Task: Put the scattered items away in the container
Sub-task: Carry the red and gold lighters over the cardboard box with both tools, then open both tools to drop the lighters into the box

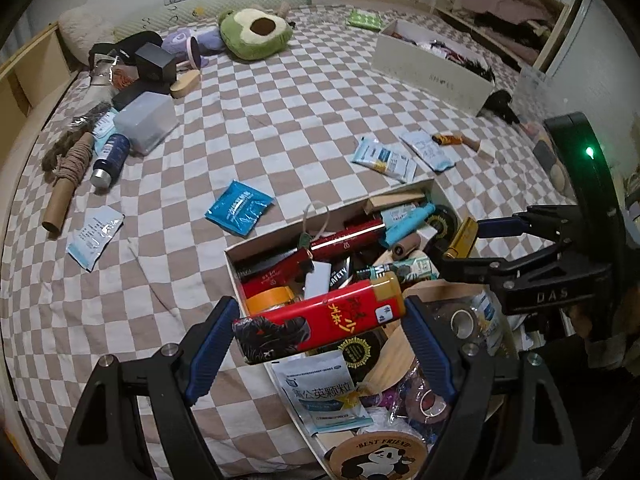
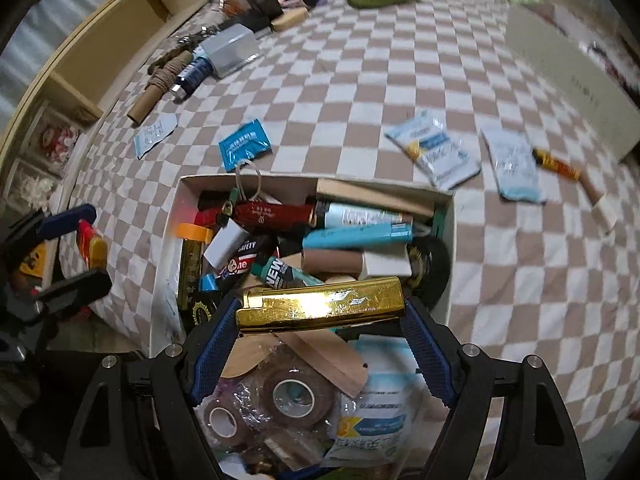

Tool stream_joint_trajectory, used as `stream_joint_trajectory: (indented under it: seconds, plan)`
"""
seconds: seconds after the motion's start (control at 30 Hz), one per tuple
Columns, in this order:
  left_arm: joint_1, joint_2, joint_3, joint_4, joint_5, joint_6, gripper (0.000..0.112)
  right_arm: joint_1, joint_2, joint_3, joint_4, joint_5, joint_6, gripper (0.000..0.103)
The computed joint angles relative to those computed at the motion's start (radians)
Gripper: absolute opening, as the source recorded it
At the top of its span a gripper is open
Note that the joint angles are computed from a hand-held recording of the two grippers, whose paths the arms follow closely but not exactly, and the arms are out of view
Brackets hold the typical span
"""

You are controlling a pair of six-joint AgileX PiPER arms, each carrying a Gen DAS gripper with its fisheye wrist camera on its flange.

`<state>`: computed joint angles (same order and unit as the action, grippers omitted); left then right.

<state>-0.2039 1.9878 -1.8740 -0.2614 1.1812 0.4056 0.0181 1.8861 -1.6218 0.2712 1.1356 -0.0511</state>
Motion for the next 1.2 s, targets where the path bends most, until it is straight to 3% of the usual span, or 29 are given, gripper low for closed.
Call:
stream_joint_trajectory:
  seconds: [0.4,0.73,0.8,0.83,1.2]
  plan:
    - [-0.05,0.014,0.056,0.046,-0.026,0.041,0.083,-0.068,0.054,0.011,0.108,0.041,0.01,0.081]
    - [-0.089,0.028,0.1,0.074,-0.056,0.088,0.083,-0.088,0.042,0.045,0.173,-0.001,-0.015,0.082]
    - [-0.095,0.03,0.112,0.076,-0.065,0.101,0.083,-0.098,0.039,0.052,0.199,-0.014,-0.014,0.091]
    - [-0.096,0.03,0.116,0.075,-0.068,0.108,0.083,-0.104,0.037,0.055,0.212,-0.016,-0.015,0.103]
    - [-0.117,0.045,0.145,0.033,-0.095,0.211,0.083,-0.112,0.039,0.048,0.227,-0.003,0.001,0.103]
